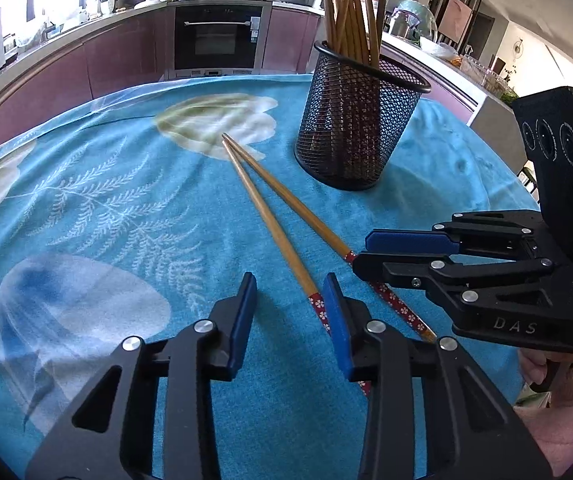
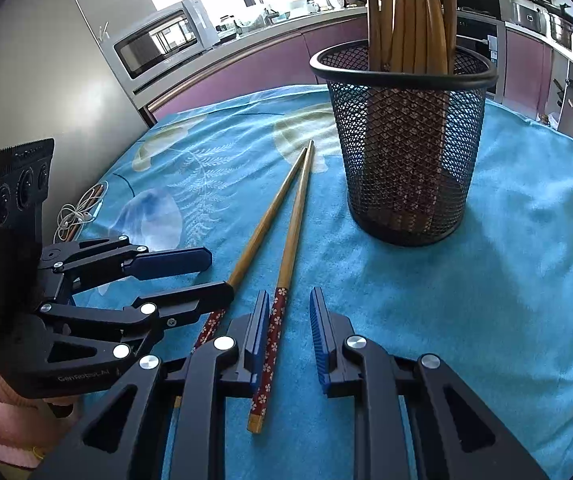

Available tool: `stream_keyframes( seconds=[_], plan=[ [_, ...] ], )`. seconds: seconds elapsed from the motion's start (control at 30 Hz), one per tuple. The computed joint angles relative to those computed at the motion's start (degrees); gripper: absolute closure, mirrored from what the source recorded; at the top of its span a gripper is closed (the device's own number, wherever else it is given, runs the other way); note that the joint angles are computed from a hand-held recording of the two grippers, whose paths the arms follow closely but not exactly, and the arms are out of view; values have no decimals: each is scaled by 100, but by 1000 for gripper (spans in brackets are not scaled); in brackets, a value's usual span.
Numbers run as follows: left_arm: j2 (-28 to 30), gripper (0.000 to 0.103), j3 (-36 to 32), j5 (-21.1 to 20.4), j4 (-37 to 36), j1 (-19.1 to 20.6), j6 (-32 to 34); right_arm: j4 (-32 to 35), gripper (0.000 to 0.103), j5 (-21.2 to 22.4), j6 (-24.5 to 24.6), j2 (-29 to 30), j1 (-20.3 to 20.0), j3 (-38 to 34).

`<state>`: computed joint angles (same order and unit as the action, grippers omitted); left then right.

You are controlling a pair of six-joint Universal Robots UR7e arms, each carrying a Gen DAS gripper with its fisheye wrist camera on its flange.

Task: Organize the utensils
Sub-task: 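Move both open grippers toward the last pair of chopsticks on the tablecloth, then close the left gripper on one chopstick while the right gripper grasps the other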

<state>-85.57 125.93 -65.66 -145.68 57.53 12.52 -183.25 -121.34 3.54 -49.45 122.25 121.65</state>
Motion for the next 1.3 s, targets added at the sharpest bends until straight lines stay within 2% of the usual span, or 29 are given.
stream_keyframes(
  seconds=[0.03, 0.23, 0.43, 0.57, 0.8, 0.93, 1.1, 1.3],
  plan=[
    [6, 75, -20, -13, 19, 18, -20, 18, 84, -26, -22, 21, 6, -39],
    [-25, 84, -48, -25, 119, 37, -213, 83, 83, -122, -167, 199, -23, -318],
    [14, 82, -108, 16, 159, 51, -315, 127, 86, -277, -338, 367, -39, -553],
    [88, 83, -183, 37, 163, 76, -338, 93, 96, -264, -277, 319, -69, -488],
    [132, 84, -252, 64, 188, 90, -334, 95, 97, -102, -91, 72, -85, -183],
    [293, 84, -371, 213, 94, 89, -318, 161, 96, -219, -97, 87, -41, -211],
    [609, 84, -615, 390, 20, 85, -217, 187, 94, -582, -313, 277, 45, -418],
    [948, 84, -841, 564, -25, 66, -143, 101, 94, -614, -437, 358, -5, -513]
  ],
)
